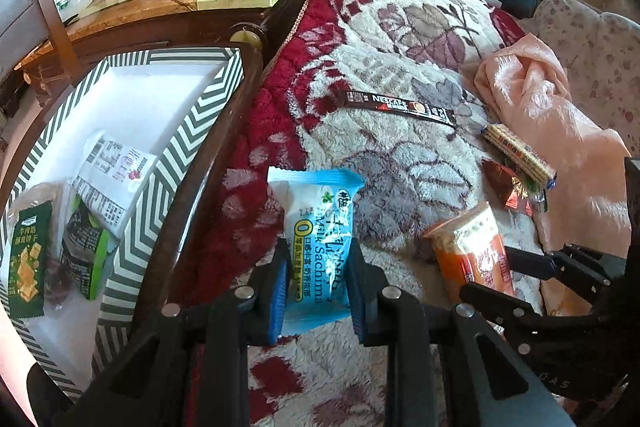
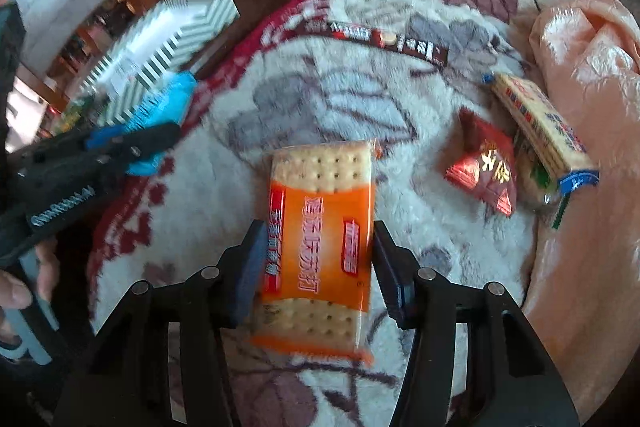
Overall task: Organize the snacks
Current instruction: 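Grasp the blue-and-white packet with the left tool while the right tool grasps the orange cracker pack, then carry both held packets over the white tray and lower them inside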
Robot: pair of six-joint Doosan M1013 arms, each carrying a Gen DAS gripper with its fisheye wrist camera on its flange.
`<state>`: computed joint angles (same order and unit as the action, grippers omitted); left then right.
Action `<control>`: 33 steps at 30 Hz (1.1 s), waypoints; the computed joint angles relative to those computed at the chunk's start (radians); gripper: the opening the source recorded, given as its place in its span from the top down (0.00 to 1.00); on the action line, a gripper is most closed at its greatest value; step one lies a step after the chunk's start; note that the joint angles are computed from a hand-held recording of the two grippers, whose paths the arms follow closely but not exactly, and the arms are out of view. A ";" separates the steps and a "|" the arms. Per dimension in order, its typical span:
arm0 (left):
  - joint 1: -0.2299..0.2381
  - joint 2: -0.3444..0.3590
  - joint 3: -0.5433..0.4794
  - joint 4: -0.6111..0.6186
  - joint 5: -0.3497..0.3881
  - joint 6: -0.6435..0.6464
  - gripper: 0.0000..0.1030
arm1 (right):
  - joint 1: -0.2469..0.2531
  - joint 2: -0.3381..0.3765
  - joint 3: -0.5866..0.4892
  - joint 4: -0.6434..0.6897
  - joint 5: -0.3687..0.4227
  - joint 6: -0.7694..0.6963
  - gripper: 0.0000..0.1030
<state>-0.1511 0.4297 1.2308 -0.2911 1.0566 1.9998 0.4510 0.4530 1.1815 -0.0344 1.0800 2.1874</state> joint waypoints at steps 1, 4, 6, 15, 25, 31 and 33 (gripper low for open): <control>0.000 -0.001 0.002 0.001 -0.001 0.001 0.73 | 0.002 0.000 -0.001 -0.006 0.000 -0.001 0.49; -0.001 -0.001 0.004 0.006 -0.002 0.000 0.73 | 0.006 0.016 -0.029 -0.016 0.044 -0.006 0.44; -0.001 -0.001 0.004 0.009 -0.004 -0.001 0.73 | 0.013 0.031 -0.050 -0.033 0.080 -0.023 0.44; 0.005 -0.015 0.016 0.019 -0.031 0.008 0.73 | 0.010 0.013 -0.008 -0.017 0.018 -0.036 0.49; 0.027 -0.030 0.000 0.034 -0.083 -0.011 0.73 | 0.017 0.027 -0.091 -0.022 -0.011 -0.069 0.49; 0.053 -0.031 -0.012 0.062 -0.114 -0.044 0.73 | 0.028 0.073 -0.187 -0.013 0.007 -0.118 0.49; 0.062 -0.030 -0.015 0.073 -0.123 -0.058 0.73 | 0.032 0.090 -0.217 -0.005 0.017 -0.133 0.49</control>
<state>-0.0893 0.4000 1.2160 -0.2181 0.9339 1.9421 0.4828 0.5425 0.9640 -0.0397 1.0967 2.0546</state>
